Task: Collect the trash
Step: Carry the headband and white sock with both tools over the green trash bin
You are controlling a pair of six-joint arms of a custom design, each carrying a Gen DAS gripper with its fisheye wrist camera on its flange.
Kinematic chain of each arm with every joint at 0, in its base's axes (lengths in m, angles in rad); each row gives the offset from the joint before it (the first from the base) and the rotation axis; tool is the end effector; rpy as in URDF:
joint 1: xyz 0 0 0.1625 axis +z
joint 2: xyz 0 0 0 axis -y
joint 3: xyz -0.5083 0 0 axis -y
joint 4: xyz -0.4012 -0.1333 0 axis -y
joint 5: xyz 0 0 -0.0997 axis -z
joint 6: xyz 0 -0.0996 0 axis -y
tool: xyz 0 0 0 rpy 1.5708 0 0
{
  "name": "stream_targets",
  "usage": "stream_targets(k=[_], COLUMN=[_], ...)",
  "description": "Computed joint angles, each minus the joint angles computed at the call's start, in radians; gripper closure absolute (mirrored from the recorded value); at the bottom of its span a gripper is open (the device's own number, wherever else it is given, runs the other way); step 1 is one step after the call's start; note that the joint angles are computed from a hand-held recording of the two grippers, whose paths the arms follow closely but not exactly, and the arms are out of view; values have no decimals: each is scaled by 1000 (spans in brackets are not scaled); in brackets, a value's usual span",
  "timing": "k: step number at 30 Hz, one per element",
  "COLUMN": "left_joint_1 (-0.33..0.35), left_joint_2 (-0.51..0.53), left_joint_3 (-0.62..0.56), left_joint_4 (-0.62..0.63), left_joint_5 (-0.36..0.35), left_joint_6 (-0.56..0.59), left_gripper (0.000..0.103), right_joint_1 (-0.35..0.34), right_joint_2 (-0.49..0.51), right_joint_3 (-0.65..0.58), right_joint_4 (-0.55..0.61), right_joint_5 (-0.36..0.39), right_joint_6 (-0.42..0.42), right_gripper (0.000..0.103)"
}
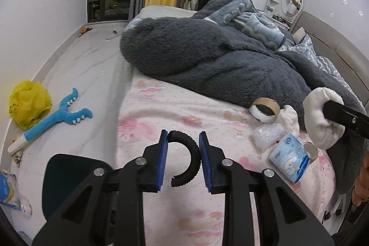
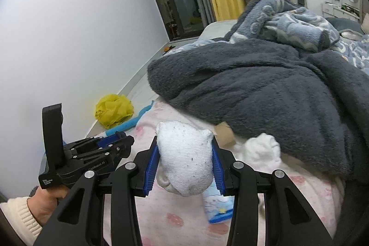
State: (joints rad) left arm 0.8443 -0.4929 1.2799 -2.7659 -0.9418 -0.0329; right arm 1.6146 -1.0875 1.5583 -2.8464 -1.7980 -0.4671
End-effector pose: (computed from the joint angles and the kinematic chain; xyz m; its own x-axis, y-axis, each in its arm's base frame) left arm -0.4242 -0.7662 0.0845 -0.7792 0.3398 -0.5267 0.5844 0.6977 -0.4144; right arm 0.1428 -0.7273 0.4352 -0.8618 -0.2052 0.4640 -0.4686 0.6722 -0.5732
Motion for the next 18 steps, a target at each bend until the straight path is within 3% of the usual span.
stream_targets(k=[18], left_joint_1=[69], left_joint_2=[-96], left_joint_3=[96], left_joint_4=[12], left_joint_5=[99], left_joint_6=[-55], left_gripper=[74], right_joint_1=[73], right_joint_2=[91], right_joint_3=[-63], right_joint_4=[43], right_joint_5=[14], right_joint_6=[19], right_gripper=[61])
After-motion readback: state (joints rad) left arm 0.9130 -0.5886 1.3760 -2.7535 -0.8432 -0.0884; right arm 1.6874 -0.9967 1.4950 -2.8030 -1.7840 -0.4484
